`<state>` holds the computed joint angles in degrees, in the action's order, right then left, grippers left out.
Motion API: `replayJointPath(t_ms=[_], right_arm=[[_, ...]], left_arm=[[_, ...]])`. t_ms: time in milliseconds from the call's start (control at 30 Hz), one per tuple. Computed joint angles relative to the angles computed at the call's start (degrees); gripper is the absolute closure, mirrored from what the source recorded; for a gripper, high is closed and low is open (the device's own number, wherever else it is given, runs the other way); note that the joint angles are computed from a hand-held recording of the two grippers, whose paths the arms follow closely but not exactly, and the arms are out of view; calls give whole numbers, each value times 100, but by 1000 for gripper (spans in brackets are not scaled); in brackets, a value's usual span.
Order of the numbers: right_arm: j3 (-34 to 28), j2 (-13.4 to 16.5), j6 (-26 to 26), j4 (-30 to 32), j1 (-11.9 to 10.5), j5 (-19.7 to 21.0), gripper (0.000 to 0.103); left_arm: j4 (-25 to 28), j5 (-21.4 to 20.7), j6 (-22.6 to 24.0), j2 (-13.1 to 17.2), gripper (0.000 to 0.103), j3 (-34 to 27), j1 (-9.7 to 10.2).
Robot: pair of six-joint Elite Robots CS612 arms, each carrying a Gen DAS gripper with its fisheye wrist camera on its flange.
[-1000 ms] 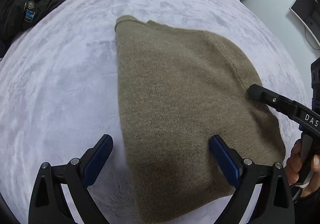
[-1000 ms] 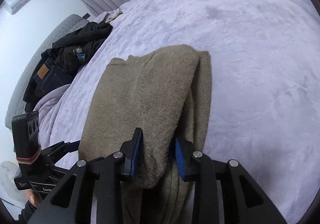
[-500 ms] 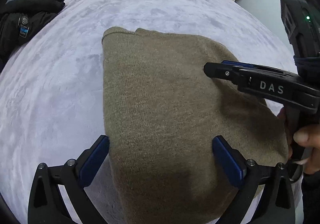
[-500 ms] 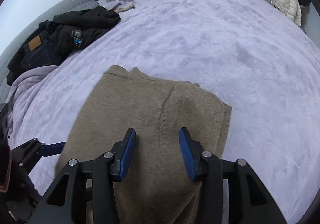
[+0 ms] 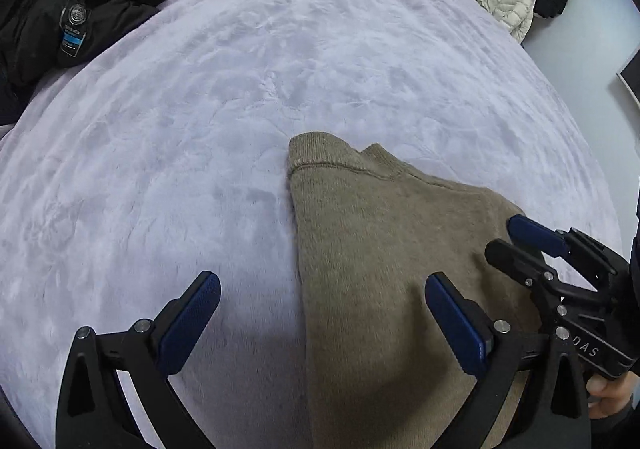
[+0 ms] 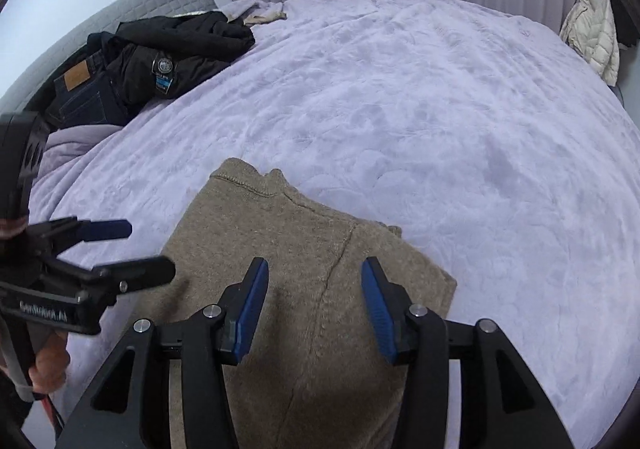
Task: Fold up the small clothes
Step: 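Press the folded sweater bundle flat with both grippers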
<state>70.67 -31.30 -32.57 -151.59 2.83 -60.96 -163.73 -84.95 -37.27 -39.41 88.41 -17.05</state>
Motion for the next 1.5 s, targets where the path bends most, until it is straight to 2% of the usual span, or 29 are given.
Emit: replayJointPath(t_ms=[100, 133, 233, 300, 333, 400, 467, 567, 633, 667, 733, 833, 867, 933, 1000, 1100, 1167, 1267, 1333, 1433, 1500], right_arm=[[-471, 283, 163, 531, 41, -304, 51], [-583, 366, 219, 682, 25, -306, 51], [-585, 398, 338, 715, -30, -183, 51], [-338, 236, 320, 468, -50, -235, 50], [-112, 104, 287, 230, -85, -148, 50], [425, -209, 23, -143, -214, 277, 50], [1006, -550, -331, -292, -373, 823, 47], [1589, -882, -834, -154, -503, 1295, 46], [1834, -1000, -1091, -43, -531, 1366, 46], [1950, -1042, -1149, -84, -521, 1255, 46], [2173, -1085, -935, -530, -521, 975, 46], [2462, -1152, -631, -965, -693, 1197, 46], [2529, -1167, -601, -1051, -726, 1138, 45], [2506, -1152, -676, -760, -732, 945, 45], [2467, -1123, -853, -374, -748, 1045, 45], [2545, -1139, -1082, -422, -765, 1212, 45], [2555, -1158, -1255, -325, -771, 1335, 45], [2599, -1189, -1450, -510, -738, 1211, 45], [2511, -1185, -1709, -112, -719, 1171, 44], [2397, -1173, -2300, 620, -689, 982, 44], [2457, -1179, -2629, 631, -668, 747, 44]], left_arm=[[637, 204, 308, 219, 1, -332, -27], [851, 116, 331, 313, 0, -459, -18], [717, -105, 139, 338, 0, -433, 32], [544, -20, 117, 186, 0, -222, 6], [293, 41, 120, 53, 0, -3, -29], [-361, -25, 130, -155, 0, 435, -81], [-781, -90, 157, -343, 0, 844, -184], [-1037, -97, 192, -467, 0, 1171, -353], [-1059, 84, 214, -520, 0, 1338, -491], [-975, 185, 221, -529, 0, 1340, -531], [-951, 157, 200, -555, 0, 1403, -569], [-1221, 139, 164, -651, 0, 1590, -609], [-1201, 91, 192, -634, 0, 1545, -590], [-1096, -24, 217, -591, 0, 1384, -572], [-932, -203, 267, -525, 0, 1148, -549], [-645, -493, 621, -401, 0, 735, -568], [-147, -489, 824, -282, 0, 377, -617], [544, -522, 881, -66, 0, -97, -646], [702, -533, 867, 25, 0, -252, -658], [615, -747, 789, 97, 0, -336, -648], [757, -630, 779, 152, 0, -420, -706]])
